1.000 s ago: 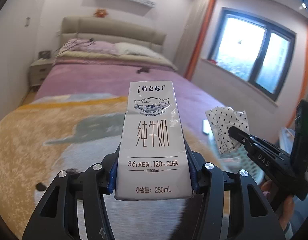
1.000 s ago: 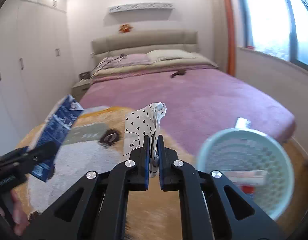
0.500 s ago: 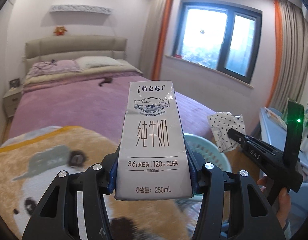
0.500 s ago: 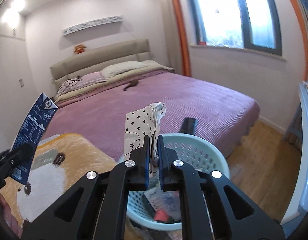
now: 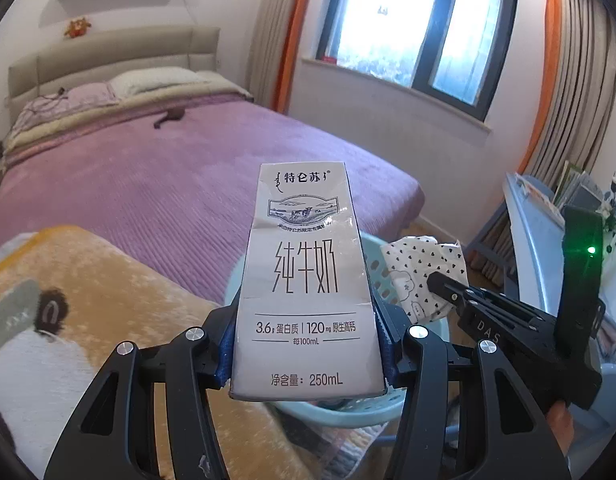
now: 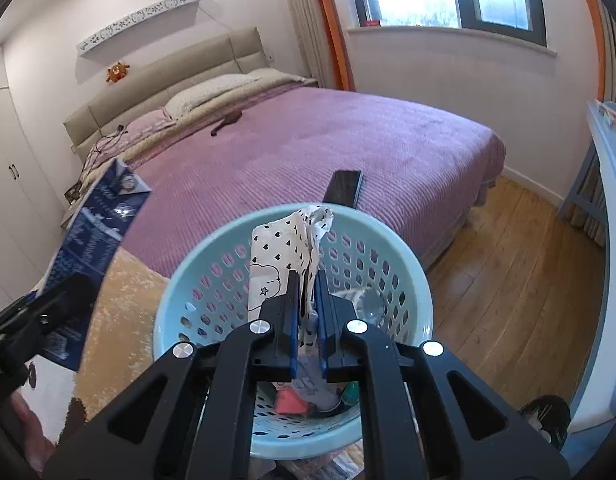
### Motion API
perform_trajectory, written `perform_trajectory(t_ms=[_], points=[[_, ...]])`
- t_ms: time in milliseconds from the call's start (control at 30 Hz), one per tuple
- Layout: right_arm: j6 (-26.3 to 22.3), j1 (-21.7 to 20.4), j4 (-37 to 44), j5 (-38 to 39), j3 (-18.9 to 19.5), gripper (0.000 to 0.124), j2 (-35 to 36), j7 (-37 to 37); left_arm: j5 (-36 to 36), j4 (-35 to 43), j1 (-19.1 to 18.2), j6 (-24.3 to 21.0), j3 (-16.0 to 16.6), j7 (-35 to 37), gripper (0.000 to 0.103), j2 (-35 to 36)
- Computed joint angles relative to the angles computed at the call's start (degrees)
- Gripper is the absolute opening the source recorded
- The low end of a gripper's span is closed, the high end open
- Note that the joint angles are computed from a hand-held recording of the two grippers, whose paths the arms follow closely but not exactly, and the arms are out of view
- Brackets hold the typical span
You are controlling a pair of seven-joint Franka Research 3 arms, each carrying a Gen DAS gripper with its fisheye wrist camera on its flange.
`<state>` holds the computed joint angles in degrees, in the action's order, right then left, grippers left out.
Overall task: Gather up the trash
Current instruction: 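Carry the milk carton and dotted paper to the basket and release both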
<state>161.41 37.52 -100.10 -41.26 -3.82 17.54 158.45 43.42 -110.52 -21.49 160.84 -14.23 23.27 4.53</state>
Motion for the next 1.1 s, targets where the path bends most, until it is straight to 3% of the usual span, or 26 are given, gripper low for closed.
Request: perform_trajectory(t_ms=[100,167,200,367,567,800,967,1100], points=[[-1.1,-0.2,0.9,1.4,0.5,0.006,1.1,-1.7,-2.1,1.1,-0.1,0.1,-0.2,2.5,0.054,2.0],[-1.6,-0.3,1.4,2.7,0.7,0.016,1.7,-2.8,-2.0,1.4,-0.5,-0.5,0.1,2.8,0.068,2.5],[-1.7,-0.8,1.6,4.4,1.3,0.019,2.1,-4.2,-1.1,1.2,-0.8,-0.5,0.5,2.0,0.071,2.7],[-1.0,0.0,0.6,6.6,0.2,0.039,2.4,-4.2,-3.1,-1.5,-0.4,0.3,0.6,3.4,0.072,1.5],[0.0,0.9,-0.7,6.8,-0.2,0.039,1.2,-4.2,-0.6,-6.6,1.0,1.7,0.4,-0.5,0.078,-3.1],[1.0,2.6,-1.3,3.8,0.3,0.04,-0.9,-3.0,2.1,-14.2,4.5,3.3,-1.5,-6.1,0.081,-11.5],[1.2,4.2,-1.3,-1.2,1.1,0.048,-2.4,0.6,3.5,-20.2,8.1,4.4,-3.9,-10.2,0.086,-19.4],[2.7,5.1,-1.1,-5.3,2.2,0.05,-3.0,3.5,3.5,-25.5,11.1,2.8,-6.5,-12.5,0.087,-27.3]])
